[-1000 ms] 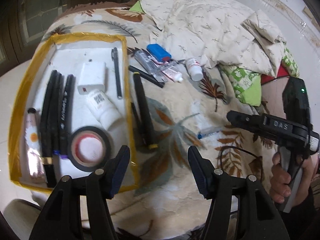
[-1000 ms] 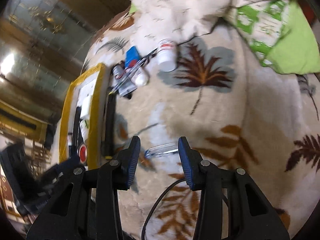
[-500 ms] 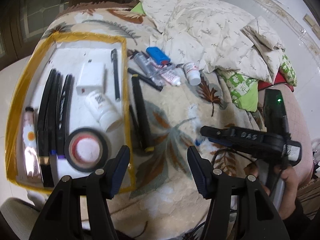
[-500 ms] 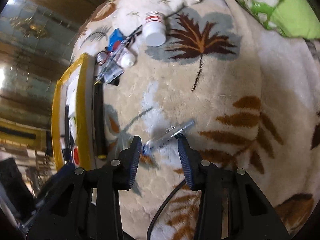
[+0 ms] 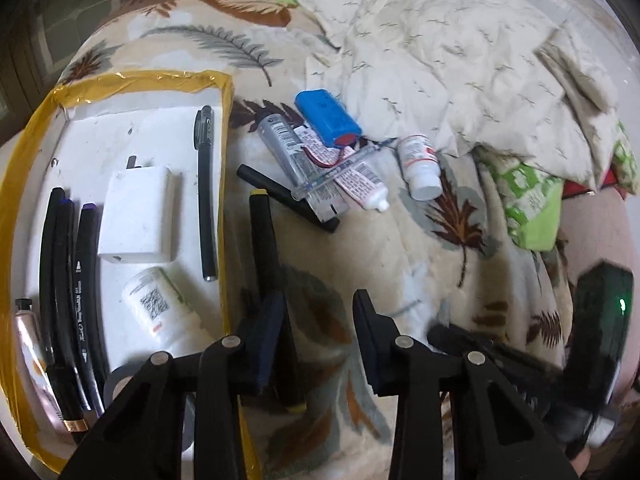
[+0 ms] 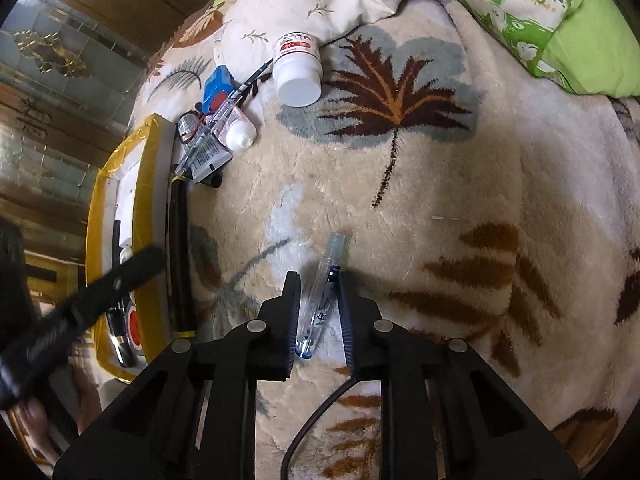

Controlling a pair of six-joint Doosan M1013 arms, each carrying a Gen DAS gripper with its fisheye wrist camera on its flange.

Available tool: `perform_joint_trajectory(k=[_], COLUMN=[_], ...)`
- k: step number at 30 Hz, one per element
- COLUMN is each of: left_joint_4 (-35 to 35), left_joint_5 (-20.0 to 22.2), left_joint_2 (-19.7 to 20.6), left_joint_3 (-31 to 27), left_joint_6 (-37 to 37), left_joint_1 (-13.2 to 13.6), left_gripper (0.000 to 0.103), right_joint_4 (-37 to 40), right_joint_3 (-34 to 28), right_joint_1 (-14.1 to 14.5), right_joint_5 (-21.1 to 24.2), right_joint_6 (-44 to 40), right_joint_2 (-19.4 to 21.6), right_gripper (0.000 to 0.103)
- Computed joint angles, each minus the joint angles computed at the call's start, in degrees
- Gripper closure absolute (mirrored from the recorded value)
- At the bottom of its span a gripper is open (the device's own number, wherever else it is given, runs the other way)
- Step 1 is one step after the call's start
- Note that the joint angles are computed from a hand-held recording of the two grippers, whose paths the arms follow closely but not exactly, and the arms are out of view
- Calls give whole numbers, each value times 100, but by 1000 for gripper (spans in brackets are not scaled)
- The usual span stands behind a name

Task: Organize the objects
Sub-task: 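Grasp the clear pen with the right gripper while left grasps a yellow-capped black marker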

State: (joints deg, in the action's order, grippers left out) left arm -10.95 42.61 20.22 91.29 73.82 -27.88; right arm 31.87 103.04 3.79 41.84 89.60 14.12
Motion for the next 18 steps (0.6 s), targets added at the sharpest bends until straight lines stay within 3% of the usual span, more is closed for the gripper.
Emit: perform_joint_trajectory(k=[3,5,8,15,18], left_joint_4=[135,202,60,-194,-88], left_joint_5=[299,460,766,281,308], left_joint_2=[155,261,413,207,182], left_joint_3=[-219,-337,-502,-264,-282], left_joint_6=[-121,-134,-117,-48,-101], left_joint_1=[-12,-21,4,78,73], left_gripper=[67,76,79,80,79], right_joint_4=[-48,22,158,374,374], right_joint_3=[-12,-22,-11,21,31], right_joint_1=[25,18,-7,-32,-22], right_joint_5=[-3,18,25,18,-10], right_joint_6=[-58,-114,-223,-396,-399], right_joint_2=[-1,15,23,29,32], right_gripper=[85,85,85,85,85])
